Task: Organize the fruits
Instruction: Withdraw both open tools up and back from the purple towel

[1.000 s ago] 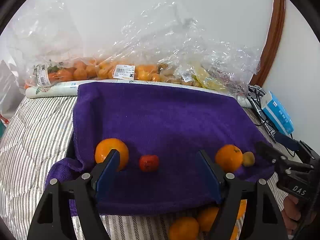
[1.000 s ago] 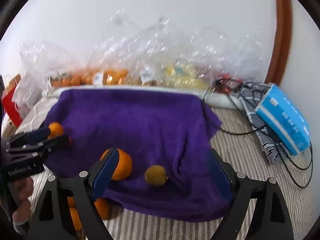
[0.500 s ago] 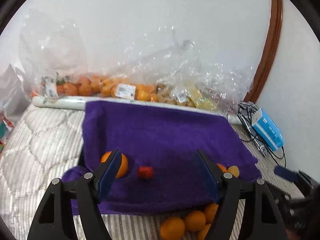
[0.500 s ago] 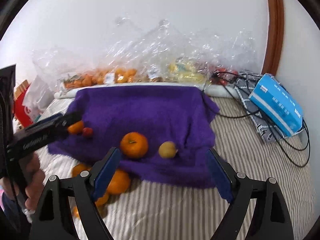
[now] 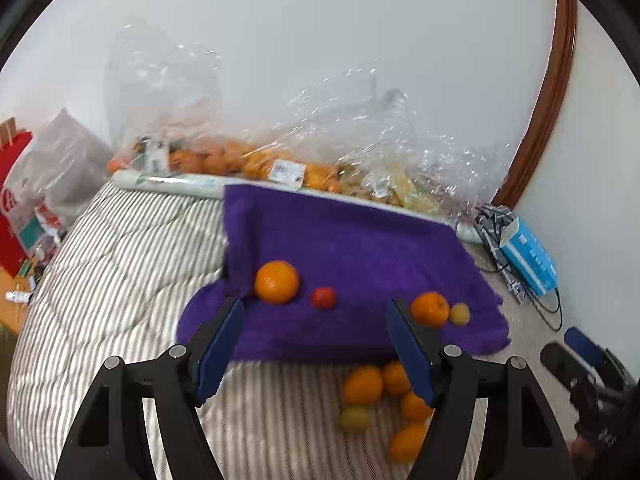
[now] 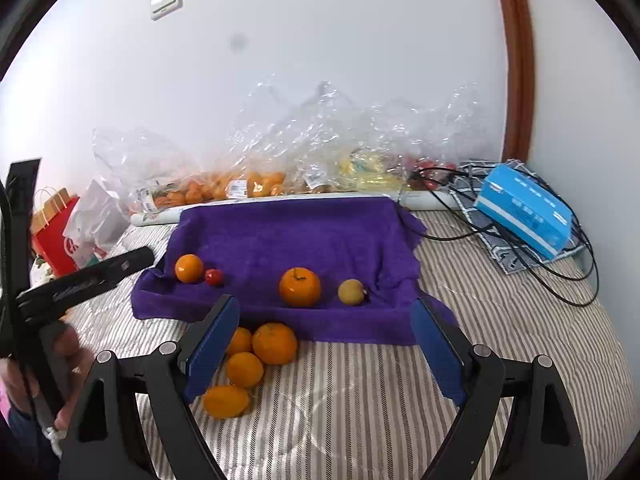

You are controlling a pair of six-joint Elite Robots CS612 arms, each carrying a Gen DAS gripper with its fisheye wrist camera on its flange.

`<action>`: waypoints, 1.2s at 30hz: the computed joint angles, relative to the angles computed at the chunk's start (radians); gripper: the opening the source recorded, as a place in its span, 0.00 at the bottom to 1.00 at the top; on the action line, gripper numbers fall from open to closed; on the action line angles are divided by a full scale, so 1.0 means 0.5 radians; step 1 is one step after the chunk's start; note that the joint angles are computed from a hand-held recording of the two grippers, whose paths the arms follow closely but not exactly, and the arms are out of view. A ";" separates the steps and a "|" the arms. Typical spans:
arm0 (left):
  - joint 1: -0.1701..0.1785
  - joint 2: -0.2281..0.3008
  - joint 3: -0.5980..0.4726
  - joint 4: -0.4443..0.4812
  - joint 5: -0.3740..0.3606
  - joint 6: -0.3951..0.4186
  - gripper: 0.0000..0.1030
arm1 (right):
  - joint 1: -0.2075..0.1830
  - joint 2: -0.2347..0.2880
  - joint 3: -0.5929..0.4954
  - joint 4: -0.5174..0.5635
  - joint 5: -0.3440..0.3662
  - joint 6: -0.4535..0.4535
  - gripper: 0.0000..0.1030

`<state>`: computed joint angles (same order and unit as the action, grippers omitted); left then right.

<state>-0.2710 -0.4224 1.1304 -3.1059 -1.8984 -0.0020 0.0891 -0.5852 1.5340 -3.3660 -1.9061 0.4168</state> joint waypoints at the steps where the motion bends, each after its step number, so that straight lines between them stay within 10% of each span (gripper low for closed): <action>1: 0.004 -0.009 0.025 -0.009 0.000 0.017 0.68 | 0.003 0.000 0.004 0.007 -0.002 -0.006 0.84; 36: 0.064 0.034 0.058 0.081 -0.073 0.019 0.67 | 0.021 0.092 -0.083 0.244 0.302 0.001 0.57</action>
<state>-0.2391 -0.4052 1.1594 -3.0651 -1.9350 0.0073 0.0994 -0.5392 1.4926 -3.2440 -1.7550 0.4172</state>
